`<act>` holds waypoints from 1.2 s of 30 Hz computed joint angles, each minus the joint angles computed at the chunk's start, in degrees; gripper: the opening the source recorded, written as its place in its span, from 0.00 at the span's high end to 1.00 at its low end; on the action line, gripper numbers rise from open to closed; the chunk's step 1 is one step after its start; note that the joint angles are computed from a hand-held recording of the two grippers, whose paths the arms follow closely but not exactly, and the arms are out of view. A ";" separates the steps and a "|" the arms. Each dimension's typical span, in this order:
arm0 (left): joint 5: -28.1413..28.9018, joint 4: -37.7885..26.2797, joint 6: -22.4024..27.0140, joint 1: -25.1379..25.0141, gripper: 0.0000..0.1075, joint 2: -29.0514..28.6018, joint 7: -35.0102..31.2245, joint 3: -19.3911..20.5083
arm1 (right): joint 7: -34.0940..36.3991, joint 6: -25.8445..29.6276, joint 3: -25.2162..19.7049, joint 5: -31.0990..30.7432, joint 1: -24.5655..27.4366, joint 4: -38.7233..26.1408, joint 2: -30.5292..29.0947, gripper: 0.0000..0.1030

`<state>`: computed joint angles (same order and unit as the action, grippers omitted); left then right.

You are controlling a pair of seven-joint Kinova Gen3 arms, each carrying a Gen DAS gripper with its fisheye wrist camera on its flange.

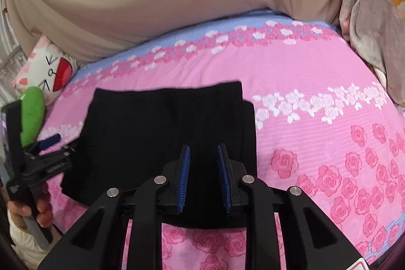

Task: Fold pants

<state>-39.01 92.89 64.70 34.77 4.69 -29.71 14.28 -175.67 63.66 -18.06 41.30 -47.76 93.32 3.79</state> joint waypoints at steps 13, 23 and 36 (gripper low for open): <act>13.16 6.38 -10.31 18.69 0.10 -6.97 -7.15 -27.52 | -3.33 2.30 0.01 -0.49 -0.94 2.08 -2.30 0.32; 35.84 12.50 -20.98 21.94 0.10 -8.82 -21.52 -41.85 | 0.85 -20.28 3.64 -14.72 5.95 13.04 -6.80 0.27; 39.04 5.78 -19.13 -5.51 0.09 -3.37 -27.95 -16.29 | 9.48 -27.82 1.56 -19.68 13.77 11.74 -3.59 0.15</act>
